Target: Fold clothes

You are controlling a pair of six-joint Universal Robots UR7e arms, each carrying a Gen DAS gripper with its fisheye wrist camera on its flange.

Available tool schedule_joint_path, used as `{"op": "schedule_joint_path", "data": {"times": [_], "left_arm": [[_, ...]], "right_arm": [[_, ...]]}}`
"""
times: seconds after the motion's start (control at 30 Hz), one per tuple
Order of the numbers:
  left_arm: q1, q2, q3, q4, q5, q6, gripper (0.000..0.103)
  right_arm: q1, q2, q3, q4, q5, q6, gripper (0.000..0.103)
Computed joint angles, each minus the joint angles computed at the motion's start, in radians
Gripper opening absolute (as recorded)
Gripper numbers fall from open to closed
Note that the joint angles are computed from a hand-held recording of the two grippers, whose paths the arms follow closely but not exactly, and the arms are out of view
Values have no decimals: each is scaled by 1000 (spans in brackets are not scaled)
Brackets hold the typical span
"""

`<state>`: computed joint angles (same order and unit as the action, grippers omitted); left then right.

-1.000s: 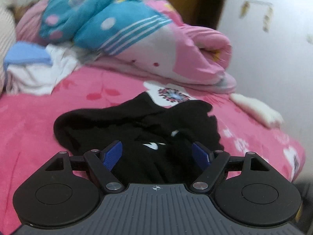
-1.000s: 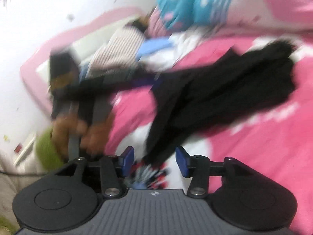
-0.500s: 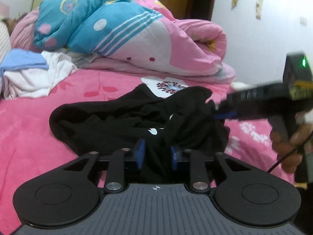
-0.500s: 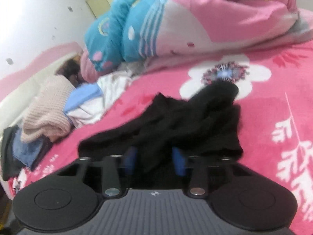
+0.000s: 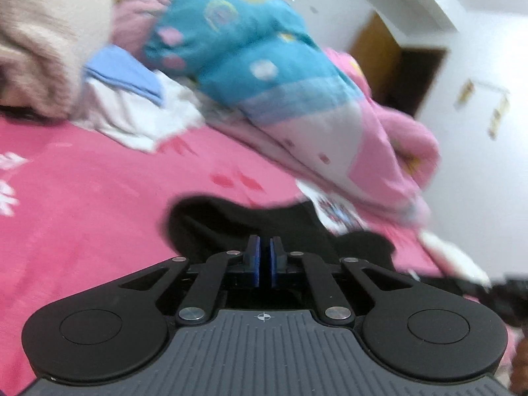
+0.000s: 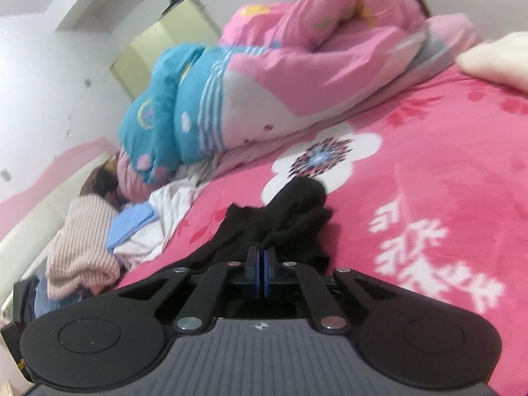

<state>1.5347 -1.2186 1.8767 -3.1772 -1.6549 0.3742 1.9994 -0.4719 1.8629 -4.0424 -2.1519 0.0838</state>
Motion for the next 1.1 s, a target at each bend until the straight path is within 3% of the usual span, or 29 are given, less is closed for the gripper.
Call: {"op": "schedule_joint_path", "data": {"times": [0.13, 0.23, 0.27, 0.37, 0.47, 0.53, 0.63, 0.7, 0.77, 0.8, 0.83, 0.9, 1.1], "left_arm": [[-1, 21, -18, -151, 80, -101, 4], [-4, 29, -32, -196, 139, -134, 4], [-5, 27, -40, -190, 157, -145, 4], [2, 5, -57, -34, 96, -165, 9], [-13, -20, -56, 143, 37, -96, 37], [-28, -37, -48, 253, 9, -33, 71], [-58, -45, -1, 284, -4, 59, 79], [-86, -40, 39, 242, 51, 104, 75], [-104, -26, 62, 190, 103, 127, 57], [-106, -22, 61, 190, 115, 128, 39], [-108, -18, 60, 191, 127, 129, 28], [-103, -16, 54, 193, 132, 115, 14], [-97, -37, 59, 100, 190, 97, 8]], "right_arm": [[-6, -9, 35, -61, -23, 40, 2], [-27, -16, 54, -95, -9, 79, 2], [-36, -19, 60, -102, 4, 92, 2], [-62, -27, 61, -103, 57, 107, 2], [-70, -27, 26, -77, 104, 66, 2], [-73, -27, -12, -48, 147, 26, 2], [-66, -21, -78, 8, 202, -38, 2], [-60, -14, -126, 44, 236, -75, 2], [-57, -5, -170, 75, 257, -102, 2], [-56, -1, -189, 89, 264, -111, 2], [-56, 2, -205, 103, 270, -116, 2], [-60, 8, -238, 134, 281, -122, 2], [-83, 31, -322, 204, 278, -131, 2]]}}
